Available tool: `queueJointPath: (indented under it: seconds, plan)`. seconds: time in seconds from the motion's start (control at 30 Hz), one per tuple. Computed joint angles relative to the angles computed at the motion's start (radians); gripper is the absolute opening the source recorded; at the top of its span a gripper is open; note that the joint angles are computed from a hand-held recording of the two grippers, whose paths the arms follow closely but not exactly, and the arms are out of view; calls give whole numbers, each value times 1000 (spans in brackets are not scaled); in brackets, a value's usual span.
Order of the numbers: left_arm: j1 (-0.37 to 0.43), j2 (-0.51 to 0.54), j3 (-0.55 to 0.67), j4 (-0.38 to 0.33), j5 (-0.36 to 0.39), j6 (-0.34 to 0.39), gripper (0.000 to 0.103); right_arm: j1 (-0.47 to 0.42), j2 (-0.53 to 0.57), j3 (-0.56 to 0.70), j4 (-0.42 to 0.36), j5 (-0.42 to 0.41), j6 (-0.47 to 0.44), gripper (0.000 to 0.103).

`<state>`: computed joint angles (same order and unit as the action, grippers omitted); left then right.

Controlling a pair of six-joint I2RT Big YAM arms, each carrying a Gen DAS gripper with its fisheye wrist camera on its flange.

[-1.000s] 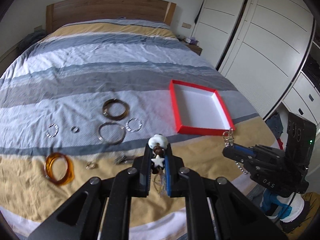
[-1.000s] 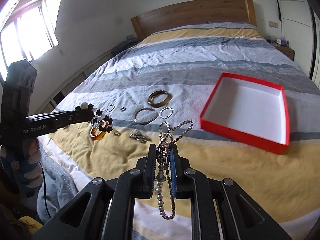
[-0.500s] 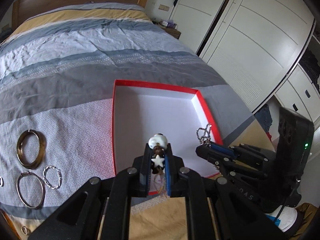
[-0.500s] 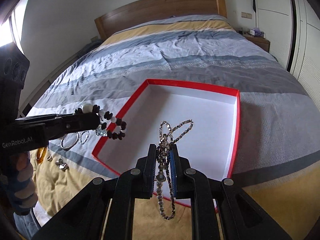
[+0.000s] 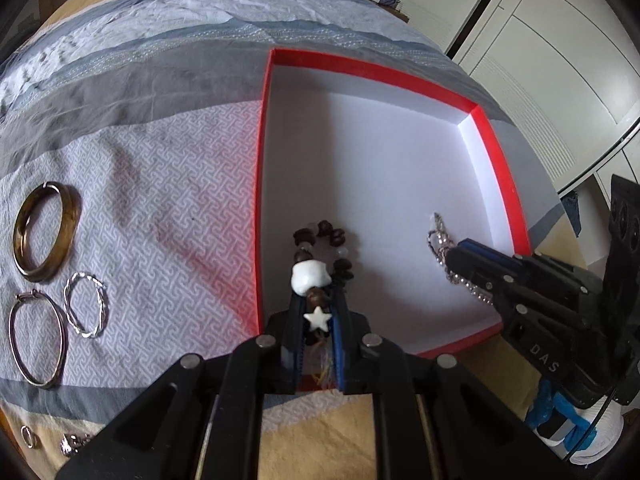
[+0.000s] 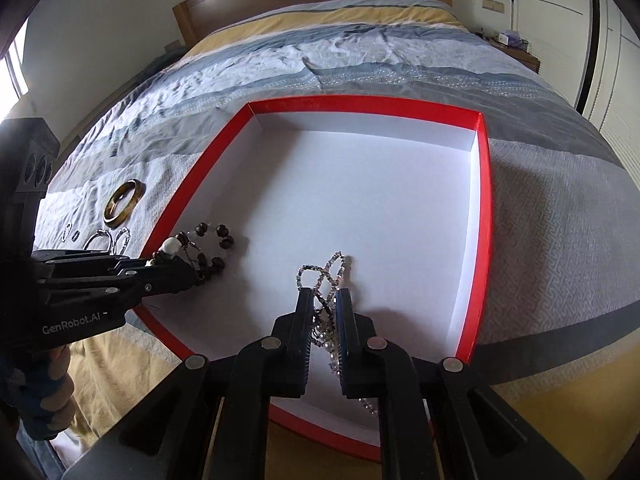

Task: Organize jewelry
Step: 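Carry both pieces to the red box and open both tools inside it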

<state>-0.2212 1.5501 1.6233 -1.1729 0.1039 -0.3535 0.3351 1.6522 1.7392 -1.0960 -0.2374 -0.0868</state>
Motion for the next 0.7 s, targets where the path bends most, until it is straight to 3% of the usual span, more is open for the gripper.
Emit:
queueJointPath:
  seconds: [0.17,0.5,0.53,0.63,0.7]
  plan:
    - [-22,-21,-29,-31,-9,-29,12,-11,23,23,-19,-25,-22,9]
    - [1,-76,-99,-18,90,-110,12,2,82,123,-118,-33,-85,16]
    - [1,-101,-124,-19,93,-119,12,6,81,125,-121,-24,-88,19]
    - [4,-124,-133,-32,95,-130,13,14,73,123,-116,12,-89,54]
    - [10,-135,-144,-32,99,-128,13,12,68,124,-124,-7,-90,54]
